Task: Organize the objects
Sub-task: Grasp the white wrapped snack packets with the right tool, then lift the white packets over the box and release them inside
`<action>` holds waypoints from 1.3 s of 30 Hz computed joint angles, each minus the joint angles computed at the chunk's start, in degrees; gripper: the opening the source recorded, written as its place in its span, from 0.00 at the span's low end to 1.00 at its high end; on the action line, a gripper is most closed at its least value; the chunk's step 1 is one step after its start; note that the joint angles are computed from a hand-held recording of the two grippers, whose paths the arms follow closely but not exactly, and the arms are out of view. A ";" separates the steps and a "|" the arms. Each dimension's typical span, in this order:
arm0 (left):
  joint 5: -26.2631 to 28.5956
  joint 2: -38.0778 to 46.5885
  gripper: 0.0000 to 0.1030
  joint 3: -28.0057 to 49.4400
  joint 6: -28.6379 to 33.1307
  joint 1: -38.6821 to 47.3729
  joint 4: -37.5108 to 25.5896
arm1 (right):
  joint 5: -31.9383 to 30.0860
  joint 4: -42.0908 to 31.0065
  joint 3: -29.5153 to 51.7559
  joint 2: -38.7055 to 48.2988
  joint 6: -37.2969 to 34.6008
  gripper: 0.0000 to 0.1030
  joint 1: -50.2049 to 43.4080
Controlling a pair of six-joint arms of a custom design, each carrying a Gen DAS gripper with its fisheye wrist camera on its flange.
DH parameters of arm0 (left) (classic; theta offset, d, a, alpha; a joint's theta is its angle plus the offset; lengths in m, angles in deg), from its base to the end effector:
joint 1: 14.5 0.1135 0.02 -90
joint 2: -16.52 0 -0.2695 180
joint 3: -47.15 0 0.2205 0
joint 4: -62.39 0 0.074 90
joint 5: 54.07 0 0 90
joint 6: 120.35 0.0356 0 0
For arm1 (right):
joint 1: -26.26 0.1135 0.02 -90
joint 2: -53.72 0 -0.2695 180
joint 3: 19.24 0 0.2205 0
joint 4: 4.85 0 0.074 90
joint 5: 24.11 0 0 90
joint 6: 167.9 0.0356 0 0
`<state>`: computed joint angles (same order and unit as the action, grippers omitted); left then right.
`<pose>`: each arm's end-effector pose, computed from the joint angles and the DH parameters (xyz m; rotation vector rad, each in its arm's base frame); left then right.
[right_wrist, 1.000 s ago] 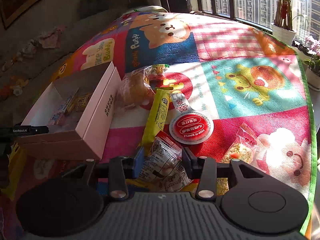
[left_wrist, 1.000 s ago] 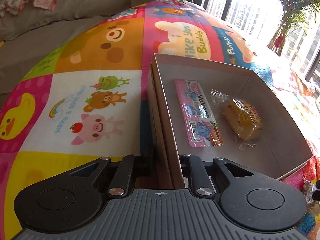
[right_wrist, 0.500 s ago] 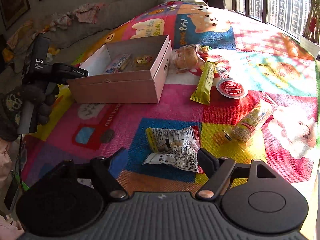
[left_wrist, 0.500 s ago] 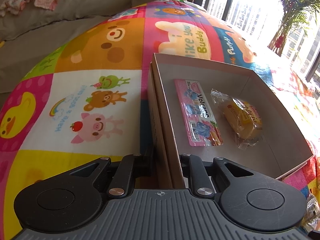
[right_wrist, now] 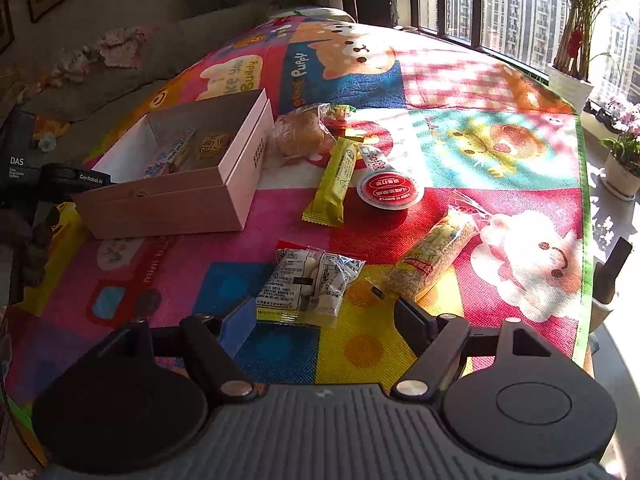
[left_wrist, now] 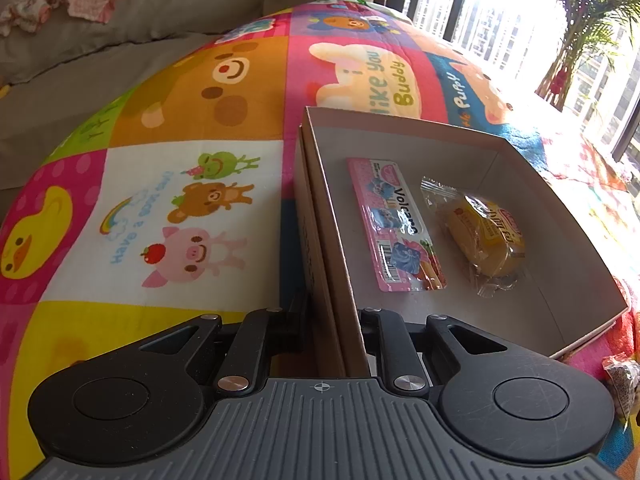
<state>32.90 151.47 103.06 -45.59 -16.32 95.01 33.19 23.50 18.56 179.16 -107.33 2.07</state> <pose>0.3277 -0.0085 0.0084 -0.3032 2.3616 -0.0789 0.2254 -0.0802 0.0234 -0.3026 2.3864 0.3308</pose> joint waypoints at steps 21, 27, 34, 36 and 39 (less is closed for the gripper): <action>0.80 0.23 0.18 -0.60 -0.46 0.24 1.42 | -5.67 -36.20 1.43 -21.45 -11.68 0.46 5.55; 1.11 0.37 0.18 -0.71 -0.50 0.39 1.79 | -15.14 -43.68 6.94 -37.36 -0.93 0.46 10.18; 2.43 0.43 0.18 -0.90 -0.55 1.19 2.37 | -2.23 -10.05 9.00 -30.52 26.39 0.47 30.09; 3.41 0.42 0.18 -0.97 -0.75 1.73 2.50 | 2.85 -7.05 13.88 -23.94 29.52 0.49 34.96; 3.64 0.65 0.18 -0.92 -0.89 1.89 2.92 | 6.04 -10.09 20.46 -17.74 31.60 0.49 38.03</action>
<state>36.54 152.12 102.14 -46.48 -14.42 97.93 39.23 13.40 39.02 161.42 -75.73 40.11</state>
